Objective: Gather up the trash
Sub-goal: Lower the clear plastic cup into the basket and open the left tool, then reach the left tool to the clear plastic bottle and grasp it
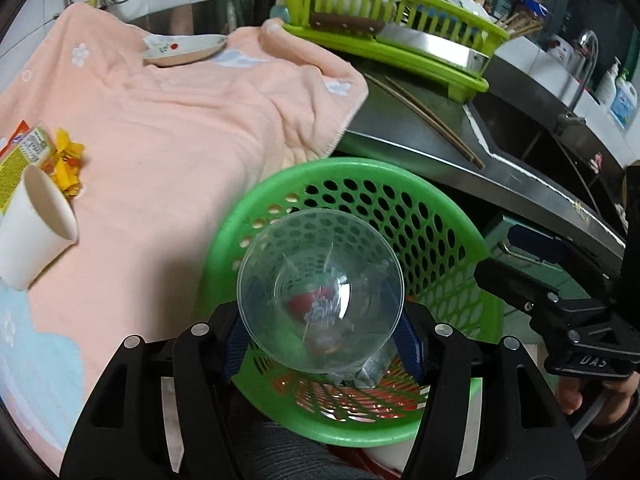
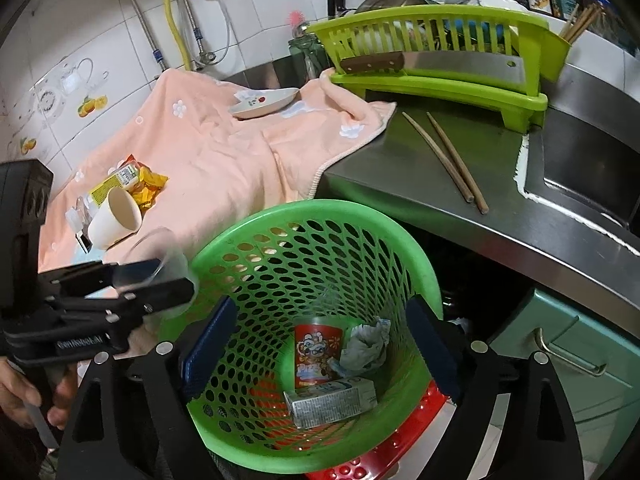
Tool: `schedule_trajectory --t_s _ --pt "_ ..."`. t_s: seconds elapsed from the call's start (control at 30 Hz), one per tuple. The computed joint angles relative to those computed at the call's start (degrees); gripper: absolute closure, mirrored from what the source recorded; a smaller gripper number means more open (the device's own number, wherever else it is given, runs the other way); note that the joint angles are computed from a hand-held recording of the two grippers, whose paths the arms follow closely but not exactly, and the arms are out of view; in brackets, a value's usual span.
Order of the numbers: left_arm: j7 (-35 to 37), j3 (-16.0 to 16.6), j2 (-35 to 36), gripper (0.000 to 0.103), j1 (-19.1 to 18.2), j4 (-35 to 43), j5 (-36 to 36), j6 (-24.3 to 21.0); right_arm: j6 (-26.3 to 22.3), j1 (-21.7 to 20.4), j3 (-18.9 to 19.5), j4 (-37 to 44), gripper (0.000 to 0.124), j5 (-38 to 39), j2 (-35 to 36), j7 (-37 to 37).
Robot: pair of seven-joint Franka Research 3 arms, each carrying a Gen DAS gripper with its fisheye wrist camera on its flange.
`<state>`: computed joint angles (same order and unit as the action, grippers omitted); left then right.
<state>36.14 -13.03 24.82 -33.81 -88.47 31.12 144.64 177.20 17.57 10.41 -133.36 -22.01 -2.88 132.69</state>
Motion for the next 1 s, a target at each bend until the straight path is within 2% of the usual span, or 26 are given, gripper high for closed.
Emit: schedule_trajectory --t_s 0.2,0.33,0.57,0.8,1.0 --pt "0.35 -0.17 0.35 0.029 -0.08 0.12 -0.22 0.79 0.24 0.19 -0.04 -0.15 0.04 1.68 0.08 -1.0" --pt "-0.39 0.25 -0.91 0.028 -0.18 -1.39 0.64 1.27 0.19 0.39 0.06 0.18 0.04 1.37 0.26 -0.9" --pt "-4.98 0.98 -6.46 0.028 0.81 -7.61 4.12 3.01 -0.39 2.38 -0.4 2.04 0.04 4.73 1.23 -5.11" --pt "-11.46 0.68 -13.21 0.028 3.74 -14.21 9.27 3.08 -0.87 5.23 -1.11 5.16 0.039 6.19 2.96 -7.91" --pt "-15.15 0.08 -18.57 0.028 7.82 -17.7 12.71 0.61 -1.31 7.57 -1.86 7.0 0.038 8.29 4.09 -10.78"
